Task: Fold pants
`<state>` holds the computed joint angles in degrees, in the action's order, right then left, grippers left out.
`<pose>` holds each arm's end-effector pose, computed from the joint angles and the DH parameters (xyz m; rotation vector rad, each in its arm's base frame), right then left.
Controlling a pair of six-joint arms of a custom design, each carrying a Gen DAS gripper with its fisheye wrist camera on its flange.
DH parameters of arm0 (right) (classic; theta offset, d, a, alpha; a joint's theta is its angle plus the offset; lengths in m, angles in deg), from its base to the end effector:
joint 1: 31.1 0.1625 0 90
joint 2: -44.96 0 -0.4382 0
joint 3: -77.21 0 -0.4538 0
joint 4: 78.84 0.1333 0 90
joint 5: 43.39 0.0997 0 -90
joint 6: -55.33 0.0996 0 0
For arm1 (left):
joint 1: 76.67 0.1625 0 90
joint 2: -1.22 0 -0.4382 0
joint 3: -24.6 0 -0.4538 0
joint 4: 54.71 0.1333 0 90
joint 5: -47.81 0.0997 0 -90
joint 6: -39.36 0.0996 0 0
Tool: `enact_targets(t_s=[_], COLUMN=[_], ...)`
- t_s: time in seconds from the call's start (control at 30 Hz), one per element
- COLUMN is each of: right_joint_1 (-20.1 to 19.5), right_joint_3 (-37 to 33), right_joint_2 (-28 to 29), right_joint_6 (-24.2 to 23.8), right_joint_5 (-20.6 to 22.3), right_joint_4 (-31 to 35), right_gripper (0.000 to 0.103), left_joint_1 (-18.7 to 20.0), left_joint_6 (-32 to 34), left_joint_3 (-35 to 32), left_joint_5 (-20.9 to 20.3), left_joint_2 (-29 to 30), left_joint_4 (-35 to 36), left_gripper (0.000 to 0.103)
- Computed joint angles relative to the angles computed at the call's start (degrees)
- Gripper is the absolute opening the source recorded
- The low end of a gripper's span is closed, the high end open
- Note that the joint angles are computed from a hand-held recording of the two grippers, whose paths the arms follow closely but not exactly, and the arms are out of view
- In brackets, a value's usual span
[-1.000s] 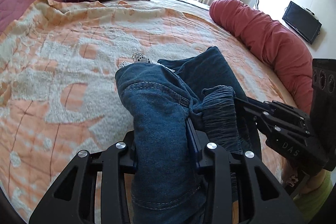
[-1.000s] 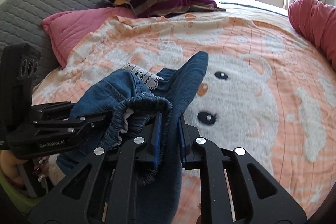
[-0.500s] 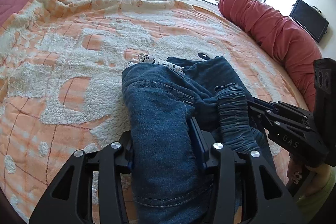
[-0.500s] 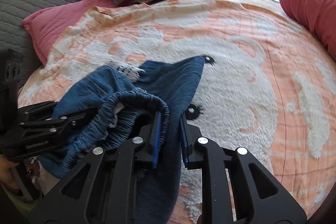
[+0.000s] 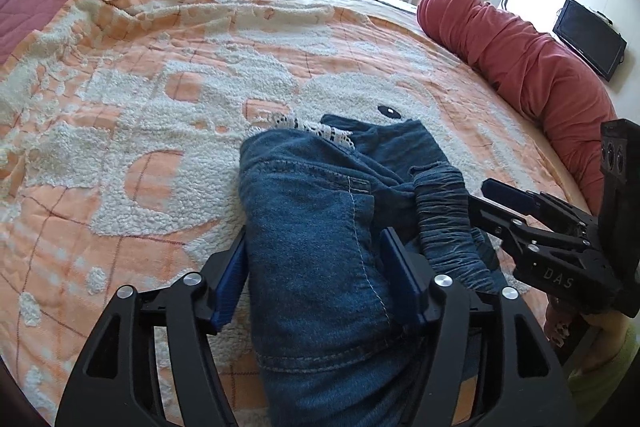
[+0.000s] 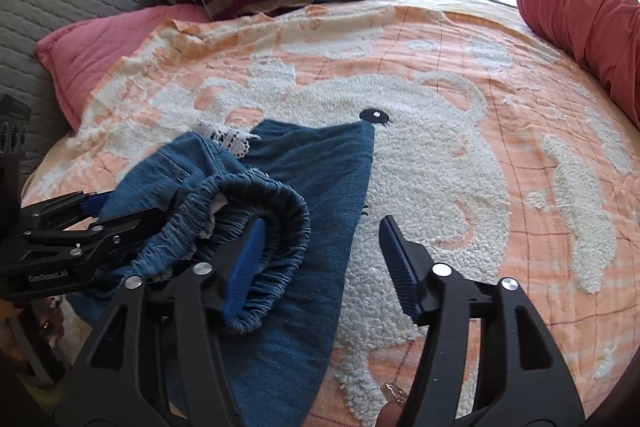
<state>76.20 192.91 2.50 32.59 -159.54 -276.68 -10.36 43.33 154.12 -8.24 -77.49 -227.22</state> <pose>0.2599 -0.5338 0.0068 0.7022 -2.4680 0.7680 -0.0282 -0.5345 0.2226 0.3917 2.5077 -0.8395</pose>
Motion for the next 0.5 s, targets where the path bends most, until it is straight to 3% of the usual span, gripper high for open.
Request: enact_targets(t_s=[0.37,0.5], right_joint_1=[0.5,0.5], right_joint_3=[2.5,3.6], right_joint_2=[-1.6,-2.5], right_joint_6=[-1.1,-0.6], right_joint_5=[1.7,3.1], right_joint_4=[-6.1,-8.3], right_gripper=[0.086,0.093], left_joint_1=[-2.2,-3.1], left_joint_6=[0.6,0.8], left_joint_3=[2.0,2.7], left_joint_5=[2.9,4.0], left_joint_2=[-3.0,-4.0], left_joint_4=[-2.0,-2.3], left_gripper=[0.094,0.097])
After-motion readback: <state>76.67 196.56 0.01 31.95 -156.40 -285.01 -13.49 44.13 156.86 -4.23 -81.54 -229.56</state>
